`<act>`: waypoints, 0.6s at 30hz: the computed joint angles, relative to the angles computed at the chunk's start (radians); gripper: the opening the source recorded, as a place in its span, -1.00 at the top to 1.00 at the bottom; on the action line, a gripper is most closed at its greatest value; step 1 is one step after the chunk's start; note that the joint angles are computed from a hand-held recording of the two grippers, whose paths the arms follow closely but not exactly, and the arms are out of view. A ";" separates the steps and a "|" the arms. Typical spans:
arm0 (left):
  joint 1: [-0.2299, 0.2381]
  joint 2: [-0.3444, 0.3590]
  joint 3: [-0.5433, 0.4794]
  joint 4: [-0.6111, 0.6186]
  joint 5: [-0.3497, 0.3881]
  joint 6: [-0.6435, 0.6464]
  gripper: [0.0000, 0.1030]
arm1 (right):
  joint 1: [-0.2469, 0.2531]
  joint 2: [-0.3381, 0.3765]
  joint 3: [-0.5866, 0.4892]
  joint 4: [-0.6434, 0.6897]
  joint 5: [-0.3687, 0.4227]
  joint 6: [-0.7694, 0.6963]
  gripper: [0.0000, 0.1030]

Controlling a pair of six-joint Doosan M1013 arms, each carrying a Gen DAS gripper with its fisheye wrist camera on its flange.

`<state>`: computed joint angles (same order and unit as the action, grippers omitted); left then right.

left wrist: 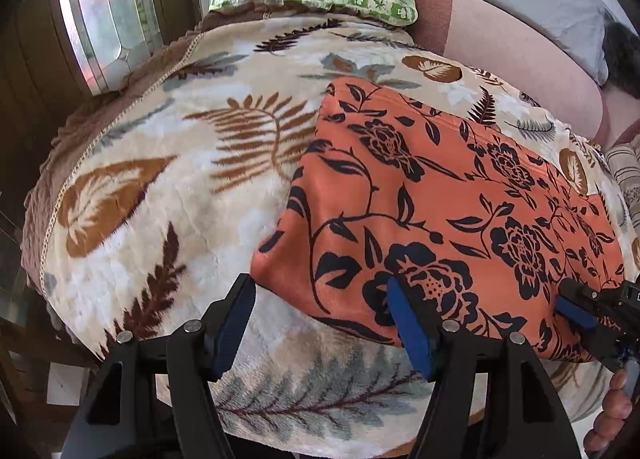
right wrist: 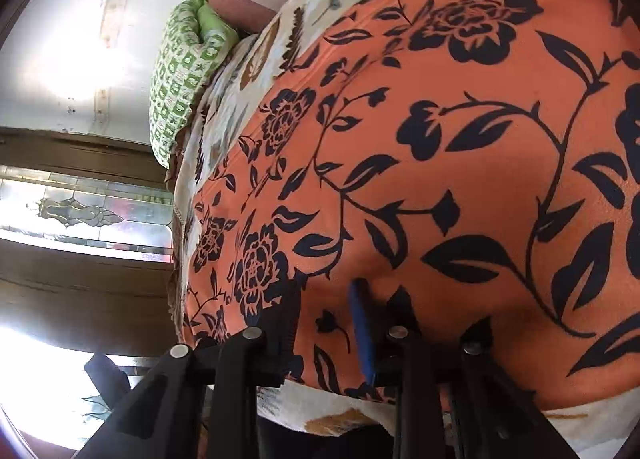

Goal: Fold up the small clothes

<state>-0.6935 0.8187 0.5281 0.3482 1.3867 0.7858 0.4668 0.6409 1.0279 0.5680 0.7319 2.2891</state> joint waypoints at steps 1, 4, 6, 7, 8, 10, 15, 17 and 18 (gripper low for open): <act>0.000 -0.002 0.002 0.003 -0.001 0.000 -0.34 | 0.000 0.001 0.001 -0.005 0.002 0.003 0.54; -0.004 0.003 -0.008 0.017 0.008 0.009 -0.34 | 0.008 -0.002 -0.001 -0.053 0.005 0.019 0.58; -0.009 0.006 -0.016 0.043 0.013 0.019 -0.34 | 0.013 0.003 -0.013 -0.087 0.018 0.033 0.58; -0.012 0.007 -0.020 0.055 0.016 0.024 -0.34 | 0.014 0.004 -0.019 -0.105 0.028 0.037 0.58; -0.014 0.009 -0.027 0.063 0.019 0.030 -0.34 | 0.015 0.007 -0.026 -0.114 0.035 0.040 0.58; -0.017 0.013 -0.039 0.075 0.028 0.037 -0.34 | 0.015 0.004 -0.023 -0.117 0.037 0.036 0.58; -0.028 0.031 -0.081 0.099 0.049 0.061 -0.34 | 0.013 0.003 -0.017 -0.106 0.027 0.015 0.58; -0.031 0.038 -0.096 0.104 0.057 0.066 -0.34 | 0.012 0.002 -0.012 -0.095 0.022 0.006 0.58; -0.032 0.043 -0.106 0.108 0.064 0.069 -0.34 | 0.012 0.002 -0.012 -0.093 0.020 0.003 0.58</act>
<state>-0.7256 0.8614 0.4221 0.4558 1.4506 0.8549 0.4789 0.6427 1.0160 0.4750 0.7521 2.2922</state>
